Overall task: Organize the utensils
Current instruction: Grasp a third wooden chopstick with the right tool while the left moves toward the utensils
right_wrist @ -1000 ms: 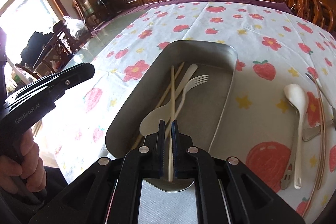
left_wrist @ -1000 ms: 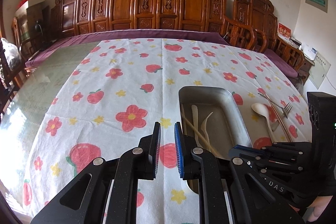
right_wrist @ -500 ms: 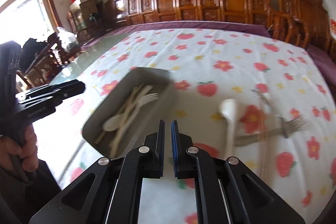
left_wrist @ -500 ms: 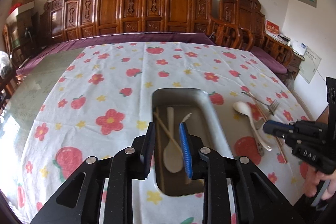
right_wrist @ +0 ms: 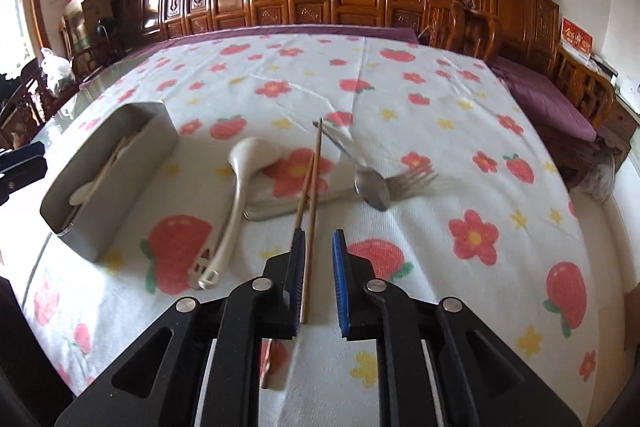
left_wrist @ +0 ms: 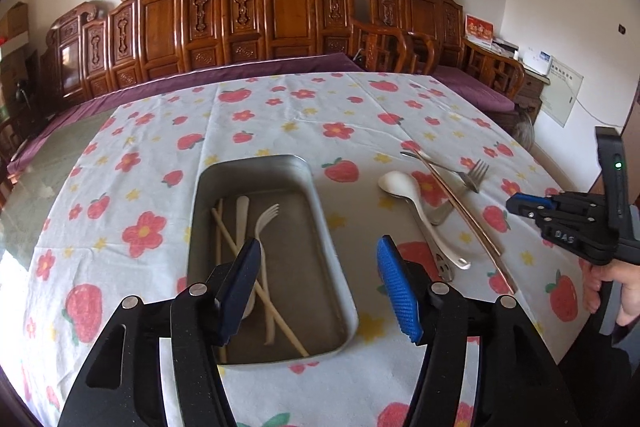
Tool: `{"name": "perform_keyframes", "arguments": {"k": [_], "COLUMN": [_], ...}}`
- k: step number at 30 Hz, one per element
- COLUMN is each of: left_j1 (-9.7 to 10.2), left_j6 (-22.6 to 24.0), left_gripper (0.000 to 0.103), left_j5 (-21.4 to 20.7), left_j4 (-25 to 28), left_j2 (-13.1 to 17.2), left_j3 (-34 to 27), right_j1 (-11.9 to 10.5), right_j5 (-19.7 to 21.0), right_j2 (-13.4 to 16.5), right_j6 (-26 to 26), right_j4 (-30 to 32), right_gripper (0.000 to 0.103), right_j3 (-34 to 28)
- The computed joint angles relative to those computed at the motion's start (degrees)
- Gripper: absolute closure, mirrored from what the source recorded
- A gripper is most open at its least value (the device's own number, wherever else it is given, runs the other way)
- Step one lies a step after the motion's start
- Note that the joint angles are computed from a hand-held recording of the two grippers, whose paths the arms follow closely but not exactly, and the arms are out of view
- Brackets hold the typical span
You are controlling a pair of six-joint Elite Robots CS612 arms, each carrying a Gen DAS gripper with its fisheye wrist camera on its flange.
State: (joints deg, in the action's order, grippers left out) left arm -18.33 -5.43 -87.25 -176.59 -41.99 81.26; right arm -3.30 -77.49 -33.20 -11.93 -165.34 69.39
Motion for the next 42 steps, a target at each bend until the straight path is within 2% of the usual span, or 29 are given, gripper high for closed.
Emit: {"name": "perform_keyframes", "arguments": {"k": [7,14,22,23,24,29,35,38,42], "left_j1": [-0.86,-1.43,-1.98,-2.06,-2.19,-2.92,-3.62,-3.79,-4.27], "left_j6": [0.81,1.66,2.25,2.24,2.37,2.97,2.66,0.99,1.35], "left_gripper": [0.045,0.045,0.045,0.045,0.045,0.045,0.045,0.045,0.045], "left_j5": [-0.42,0.07,0.84,0.89,1.14,2.60,3.00,1.45,1.33], "left_j4": [0.51,0.81,2.09,2.22,2.29,3.32,5.24,7.26,9.86], "left_j2": [0.24,0.55,0.92,0.94,0.93,1.12,1.86,2.91,4.53], "left_j3": [0.31,0.41,0.31,0.29,0.30,-0.16,-1.72,-3.99,-7.31], "right_j1": [0.25,0.30,0.51,0.43,0.32,-0.45,-1.55,-1.60,-1.54], "right_j5": [1.11,1.01,1.00,1.24,1.58,4.22,6.90,6.46,5.34], "right_j2": [2.03,3.38,4.50,4.48,4.44,4.02,3.70,3.78,3.84], "right_j6": [-1.51,-1.19,-3.38,-3.06,-2.56,-0.93,2.84,3.37,2.73], "right_j4": [4.61,5.04,5.77,5.79,6.10,7.21,4.19,3.48,2.75], "right_gripper": [0.088,0.088,0.088,0.089,0.097,0.097,0.097,0.097,0.097], "right_j3": [-1.84,-4.11,-6.00,-5.96,-5.99,-5.60,-5.02,-5.19,-5.23]}}
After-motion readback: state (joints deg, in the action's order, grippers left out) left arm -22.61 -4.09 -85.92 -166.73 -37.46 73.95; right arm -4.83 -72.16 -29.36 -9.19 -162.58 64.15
